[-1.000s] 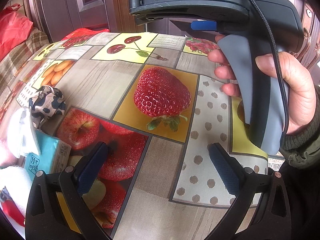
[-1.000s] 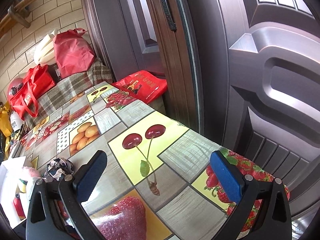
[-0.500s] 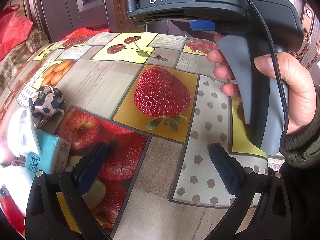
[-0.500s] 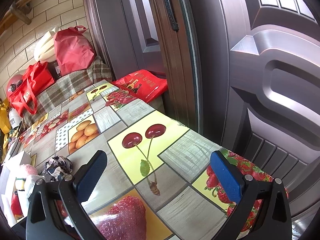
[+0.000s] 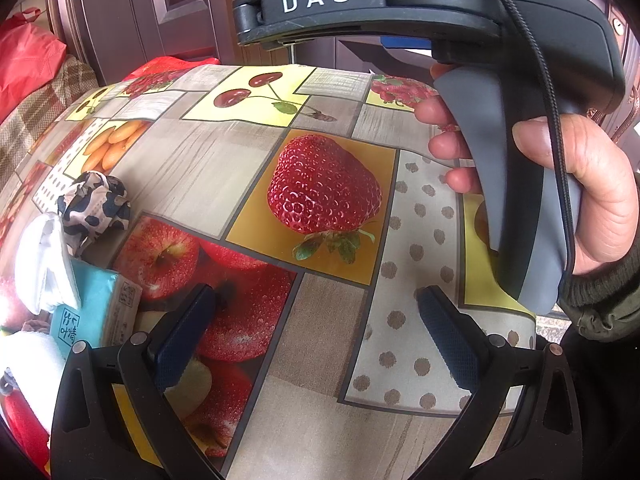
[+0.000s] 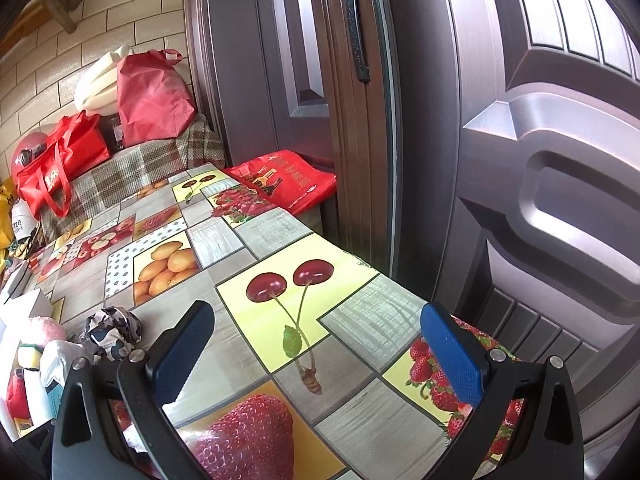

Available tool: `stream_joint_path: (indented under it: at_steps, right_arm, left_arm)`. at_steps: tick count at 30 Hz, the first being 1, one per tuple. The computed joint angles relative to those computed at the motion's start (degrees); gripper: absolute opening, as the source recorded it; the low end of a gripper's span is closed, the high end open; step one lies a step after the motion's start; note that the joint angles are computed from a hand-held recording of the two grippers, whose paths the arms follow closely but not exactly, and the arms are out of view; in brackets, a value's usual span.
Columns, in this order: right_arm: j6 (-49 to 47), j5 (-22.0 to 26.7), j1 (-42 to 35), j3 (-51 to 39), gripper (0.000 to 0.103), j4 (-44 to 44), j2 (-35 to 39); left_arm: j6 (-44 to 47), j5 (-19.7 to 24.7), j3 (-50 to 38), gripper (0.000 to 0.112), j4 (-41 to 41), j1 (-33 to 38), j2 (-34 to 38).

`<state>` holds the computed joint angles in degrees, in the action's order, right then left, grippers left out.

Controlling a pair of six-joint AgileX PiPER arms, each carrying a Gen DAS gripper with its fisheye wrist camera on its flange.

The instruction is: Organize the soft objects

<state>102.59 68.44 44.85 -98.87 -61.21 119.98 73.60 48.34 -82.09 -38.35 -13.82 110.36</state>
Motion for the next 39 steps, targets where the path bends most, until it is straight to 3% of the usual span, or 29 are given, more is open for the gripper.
stream_joint_path:
  at_steps: [39]
  right_arm:
    - [0.88, -0.53, 0.68, 0.27, 0.103, -2.01, 0.13]
  left_arm:
    - [-0.03, 0.01, -0.04, 0.102, 0.01, 0.0, 0.02]
